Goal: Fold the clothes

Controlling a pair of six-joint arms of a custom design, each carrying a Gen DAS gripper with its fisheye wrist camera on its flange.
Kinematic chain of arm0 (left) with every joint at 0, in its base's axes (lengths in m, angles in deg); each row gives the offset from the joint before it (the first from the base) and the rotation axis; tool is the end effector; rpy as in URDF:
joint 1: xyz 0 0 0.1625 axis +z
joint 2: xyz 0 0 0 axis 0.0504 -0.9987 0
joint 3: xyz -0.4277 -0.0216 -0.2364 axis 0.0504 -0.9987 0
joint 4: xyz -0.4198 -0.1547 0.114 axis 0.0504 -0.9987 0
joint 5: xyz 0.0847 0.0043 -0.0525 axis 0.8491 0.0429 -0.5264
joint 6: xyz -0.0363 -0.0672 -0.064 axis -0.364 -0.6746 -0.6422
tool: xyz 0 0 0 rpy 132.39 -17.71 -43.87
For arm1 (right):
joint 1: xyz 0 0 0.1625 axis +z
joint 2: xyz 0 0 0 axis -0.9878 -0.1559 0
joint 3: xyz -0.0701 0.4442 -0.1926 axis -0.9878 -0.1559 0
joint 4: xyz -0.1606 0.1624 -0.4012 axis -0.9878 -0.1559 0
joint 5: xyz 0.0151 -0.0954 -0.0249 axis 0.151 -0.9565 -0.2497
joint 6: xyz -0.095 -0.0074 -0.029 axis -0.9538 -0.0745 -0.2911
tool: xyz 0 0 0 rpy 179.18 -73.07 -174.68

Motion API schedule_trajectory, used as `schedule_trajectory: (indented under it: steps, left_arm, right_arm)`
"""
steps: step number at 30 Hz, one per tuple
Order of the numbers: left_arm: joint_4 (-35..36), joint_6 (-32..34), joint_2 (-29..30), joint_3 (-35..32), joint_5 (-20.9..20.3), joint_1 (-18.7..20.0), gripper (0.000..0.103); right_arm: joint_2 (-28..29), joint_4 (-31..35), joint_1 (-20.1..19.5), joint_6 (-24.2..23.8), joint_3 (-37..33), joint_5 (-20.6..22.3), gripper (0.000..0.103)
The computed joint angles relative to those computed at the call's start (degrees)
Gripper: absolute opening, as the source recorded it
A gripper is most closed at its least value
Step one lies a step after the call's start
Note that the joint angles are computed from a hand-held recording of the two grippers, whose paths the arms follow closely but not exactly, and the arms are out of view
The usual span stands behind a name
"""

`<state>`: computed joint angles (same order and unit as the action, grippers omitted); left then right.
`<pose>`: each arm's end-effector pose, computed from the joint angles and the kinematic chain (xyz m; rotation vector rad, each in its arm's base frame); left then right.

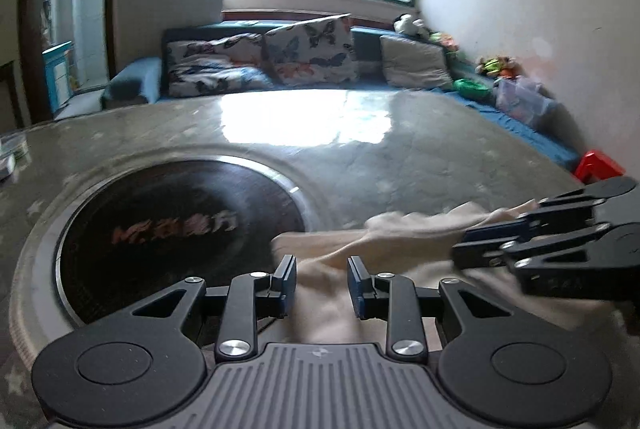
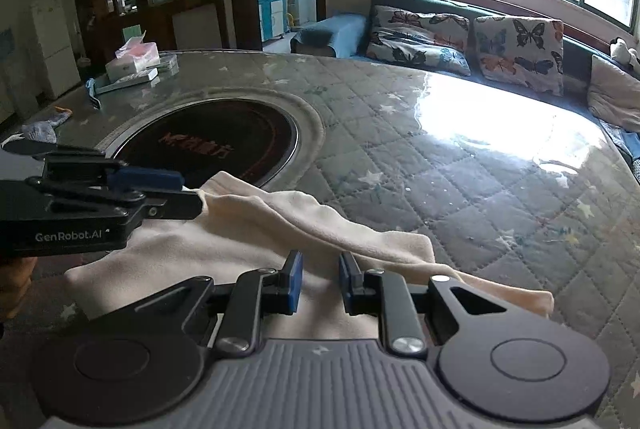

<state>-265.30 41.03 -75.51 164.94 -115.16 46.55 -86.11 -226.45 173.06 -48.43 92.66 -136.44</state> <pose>-0.2483 -0.5573 0.0576 1.2059 2.4511 -0.7718 0.1024 -0.4868 0.2086 0.4031 -2.2321 0.9534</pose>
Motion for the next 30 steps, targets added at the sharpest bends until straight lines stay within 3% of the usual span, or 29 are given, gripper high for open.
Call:
schedule_trajectory:
  steps: [7,18,30]
  left_arm:
    - [-0.1,-2.8,-0.7,0.3,2.8,0.7,0.031]
    - [-1.6,-0.6,-4.7,6.2,-4.6,-2.6,0.031]
    - [-3.4,0.6,-2.6,8.0,-2.9,-2.8,0.032]
  right_arm:
    - [-0.4,-0.6,0.4,0.3,0.5,-0.6,0.020]
    - [-2.0,0.6,3.2,-1.1,4.1,0.7,0.022]
    - [-1.7,-2.8,3.1,-0.9,8.2,0.5,0.023]
